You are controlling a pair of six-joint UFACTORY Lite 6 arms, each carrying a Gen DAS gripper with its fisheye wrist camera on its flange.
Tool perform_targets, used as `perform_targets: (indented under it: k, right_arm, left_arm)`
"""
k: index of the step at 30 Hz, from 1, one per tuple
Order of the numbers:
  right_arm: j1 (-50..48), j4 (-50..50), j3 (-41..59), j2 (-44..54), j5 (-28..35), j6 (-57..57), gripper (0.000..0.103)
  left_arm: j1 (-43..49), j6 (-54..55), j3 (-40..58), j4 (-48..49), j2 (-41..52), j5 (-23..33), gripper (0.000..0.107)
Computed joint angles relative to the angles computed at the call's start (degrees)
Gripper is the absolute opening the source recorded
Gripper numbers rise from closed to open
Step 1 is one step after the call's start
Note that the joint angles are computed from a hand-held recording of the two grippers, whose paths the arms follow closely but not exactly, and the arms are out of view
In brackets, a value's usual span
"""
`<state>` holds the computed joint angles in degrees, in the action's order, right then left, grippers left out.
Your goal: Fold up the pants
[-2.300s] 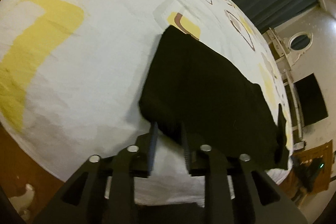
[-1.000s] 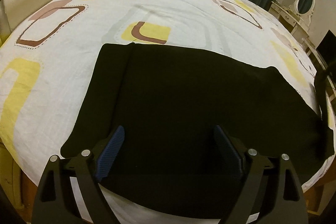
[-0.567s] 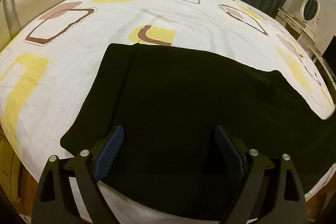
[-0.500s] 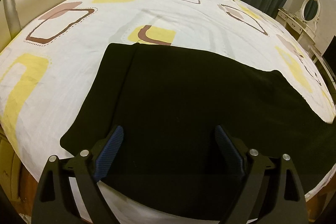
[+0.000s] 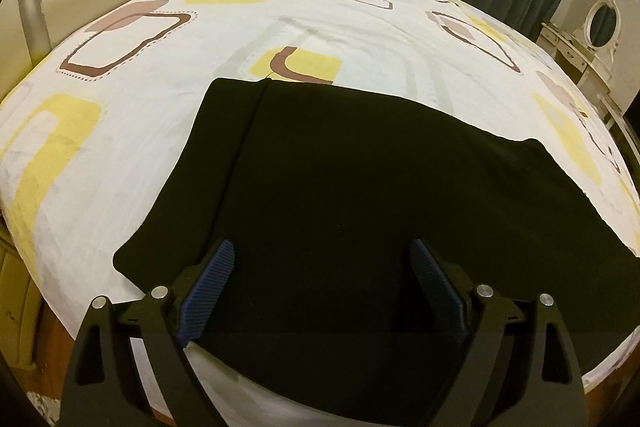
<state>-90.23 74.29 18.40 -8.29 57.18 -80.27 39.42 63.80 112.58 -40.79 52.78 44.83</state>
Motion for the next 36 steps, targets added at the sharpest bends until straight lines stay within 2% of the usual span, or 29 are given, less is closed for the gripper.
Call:
perform_targets:
  k: [2, 6, 10, 12, 14, 17, 19, 21, 23, 24, 26, 27, 30, 32, 34, 36]
  right_arm:
    - [-2.88, -3.36, 1.5, 1.97, 1.18, 0.7, 0.008]
    - [-2.2, -7.68, 2.65, -5.98, 1.99, 6.51, 0.014]
    - [9.23, -10.13, 8.18, -8.57, -5.02, 15.47, 0.016]
    - [13.45, -17.39, 11.51, -7.54, -8.11, 25.04, 0.016]
    - [13.93, -23.01, 11.63, -8.53, -9.27, 29.3, 0.017]
    - [9.68, -26.63, 7.64, -9.99, -12.07, 26.62, 0.018]
    - [1.71, -24.65, 6.73, -5.82, -10.99, 18.94, 0.04]
    - [-6.09, -23.84, 7.29, -1.96, -10.31, 17.75, 0.042]
    - [-7.45, -26.94, 7.54, -4.44, -15.04, 20.8, 0.043]
    - [-9.48, -25.17, 8.0, -4.95, -14.17, 19.01, 0.043]
    - [-11.62, -20.11, 10.2, -2.49, -7.04, 14.65, 0.044]
    - [-9.88, -18.26, 11.12, -2.01, -4.66, 13.96, 0.047]
    - [0.48, -12.48, 13.65, -0.43, -4.44, 11.9, 0.051]
    - [10.27, -7.72, 17.37, 4.15, -7.06, 10.71, 0.055]
    - [17.41, -6.15, 21.81, 8.3, -10.31, 12.19, 0.065]
    - [24.39, -7.01, 26.0, 13.1, -16.02, 14.39, 0.066]
  left_arm:
    - [0.06, -0.15, 0.0, 0.04, 0.03, 0.1, 0.089]
    - [0.05, -0.61, -0.15, 0.51, -0.18, 0.41, 0.09]
    - [-0.15, -1.75, 1.41, 1.45, 0.7, 1.06, 0.09]
    - [-0.1, -2.54, 2.33, 1.95, 1.14, 1.83, 0.09]
    - [0.04, -2.85, 3.11, 1.99, 1.6, 2.53, 0.09]
    - [0.1, -1.8, 2.07, 1.31, 1.14, 2.02, 0.09]
    - [0.01, -0.84, 1.07, 0.83, 0.7, 1.3, 0.091]
    - [-0.07, -0.56, 0.53, 0.72, 0.41, 0.87, 0.091]
    - [0.05, -0.6, 0.57, 0.52, 0.47, 1.04, 0.092]
    - [0.06, -0.42, 0.4, 0.39, 0.41, 0.93, 0.092]
    - [0.01, 0.28, -0.47, -0.01, -0.01, 0.31, 0.092]
    - [-0.07, 0.56, -1.0, -0.2, -0.29, -0.13, 0.092]
    - [-0.25, 0.4, -1.46, -0.19, -0.58, -0.7, 0.092]
    - [-0.34, 0.12, -1.43, -0.05, -0.6, -0.77, 0.092]
    - [-0.38, 0.04, -1.27, 0.01, -0.51, -0.77, 0.092]
    - [-0.34, 0.07, -1.28, -0.1, -0.5, -0.84, 0.092]
